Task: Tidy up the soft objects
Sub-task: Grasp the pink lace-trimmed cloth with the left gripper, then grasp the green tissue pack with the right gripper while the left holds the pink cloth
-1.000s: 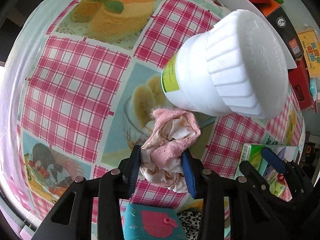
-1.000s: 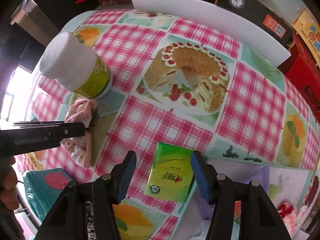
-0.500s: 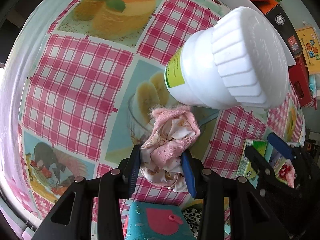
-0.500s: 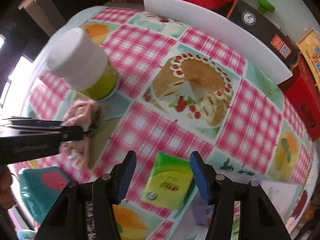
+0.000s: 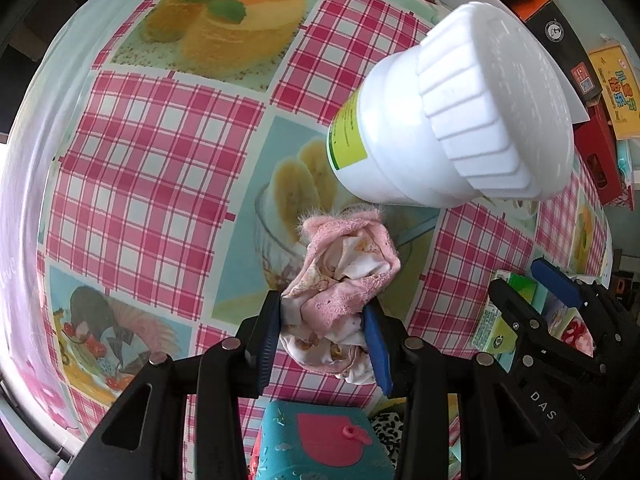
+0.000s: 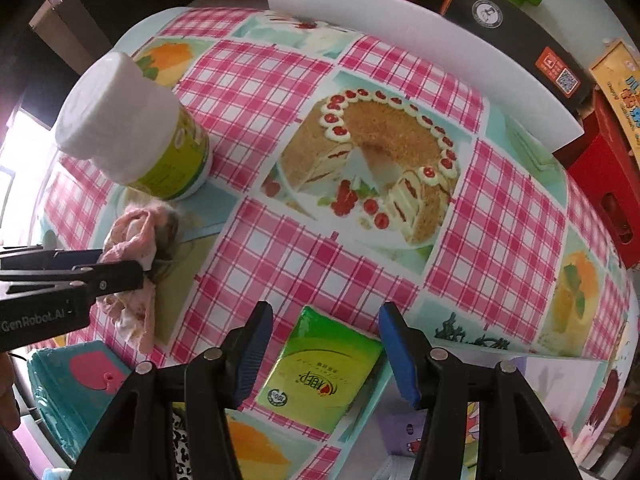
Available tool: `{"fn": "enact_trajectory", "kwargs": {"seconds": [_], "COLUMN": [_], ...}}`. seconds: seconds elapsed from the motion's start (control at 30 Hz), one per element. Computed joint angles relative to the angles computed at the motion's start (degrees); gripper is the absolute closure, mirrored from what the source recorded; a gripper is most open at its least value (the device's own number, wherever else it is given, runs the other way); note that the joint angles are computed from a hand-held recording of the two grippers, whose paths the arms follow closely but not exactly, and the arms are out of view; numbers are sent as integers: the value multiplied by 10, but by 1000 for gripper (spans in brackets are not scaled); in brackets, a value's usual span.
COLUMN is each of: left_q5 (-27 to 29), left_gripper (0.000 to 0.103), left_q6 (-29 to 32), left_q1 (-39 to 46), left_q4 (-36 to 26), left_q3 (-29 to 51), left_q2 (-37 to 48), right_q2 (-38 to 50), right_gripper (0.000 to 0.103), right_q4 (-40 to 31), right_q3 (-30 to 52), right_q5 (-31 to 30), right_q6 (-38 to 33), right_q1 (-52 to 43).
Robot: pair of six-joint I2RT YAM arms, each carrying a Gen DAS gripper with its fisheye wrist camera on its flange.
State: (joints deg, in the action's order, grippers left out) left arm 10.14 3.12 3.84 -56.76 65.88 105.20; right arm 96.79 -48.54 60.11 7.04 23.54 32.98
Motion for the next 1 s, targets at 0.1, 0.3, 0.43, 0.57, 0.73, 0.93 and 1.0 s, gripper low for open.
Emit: {"fn": "enact_trajectory", "kwargs": {"seconds": [0.1,0.3,0.43,0.57,0.73,0.93,1.0], "left_q5": [-1,-3,-3,-3,-4,-4,-3], "left_gripper": [62,62,62,62,62,62,62], "left_q6": [3,3,2,3,2,4,6], "left_q1": [1,-1,-3,-3,-5,-6,-6], "left_q4": [-1,1,5,4,7,13,15], "left_q3": [-3,-16,-22,-23,-28,-42,-51], "left_q2": [-2,-11,-10,-12,-11,-16,-21], "right_q2": [-2,-25,-42,-48,-47,-67,-60], "right_gripper": [45,45,45,45,45,45,44], "right_q4": [-3,19,20,-2,-59,-42,-43], "right_q3": [0,-28,-40,-30,7,-21,-21], "right_q5": [-6,-80,-90,-51,-42,-82,-76], "right_q6": [-3,16,19,25,79,96,104], "right_q1": [-3,-14,-5,21,50,15,12]}}
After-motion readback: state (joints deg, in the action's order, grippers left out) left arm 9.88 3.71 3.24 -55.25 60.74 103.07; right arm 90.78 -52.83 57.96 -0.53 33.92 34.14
